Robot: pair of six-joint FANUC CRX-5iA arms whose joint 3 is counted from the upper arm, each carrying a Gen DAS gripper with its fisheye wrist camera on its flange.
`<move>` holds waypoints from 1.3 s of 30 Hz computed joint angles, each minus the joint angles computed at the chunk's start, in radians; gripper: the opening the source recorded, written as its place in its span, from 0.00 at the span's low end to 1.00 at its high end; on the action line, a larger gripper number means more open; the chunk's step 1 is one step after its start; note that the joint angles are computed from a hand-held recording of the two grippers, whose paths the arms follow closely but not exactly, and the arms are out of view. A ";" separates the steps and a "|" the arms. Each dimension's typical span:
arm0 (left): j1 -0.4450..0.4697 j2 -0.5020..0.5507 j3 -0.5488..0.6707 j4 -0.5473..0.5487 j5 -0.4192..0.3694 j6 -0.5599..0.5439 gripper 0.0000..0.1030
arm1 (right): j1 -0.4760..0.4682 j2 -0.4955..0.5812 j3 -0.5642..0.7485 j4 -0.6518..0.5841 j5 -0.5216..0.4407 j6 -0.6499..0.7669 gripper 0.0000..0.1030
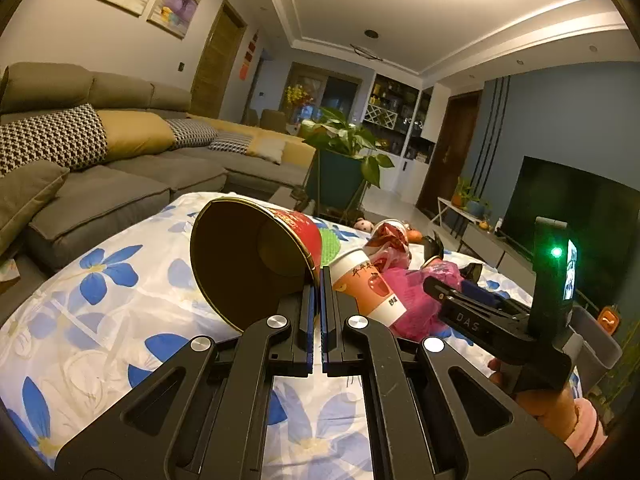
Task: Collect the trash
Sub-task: 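Grasp the pink plastic bag with the right tool while the left tool holds the red cup, then carry the red cup and pink bag with both tools over the grey bin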
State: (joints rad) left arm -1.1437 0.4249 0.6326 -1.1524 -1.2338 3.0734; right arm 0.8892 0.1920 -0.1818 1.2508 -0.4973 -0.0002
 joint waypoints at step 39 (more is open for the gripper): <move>-0.048 0.216 0.375 0.109 0.102 -0.346 0.01 | 0.011 -0.531 -0.498 0.370 -0.304 -0.354 0.08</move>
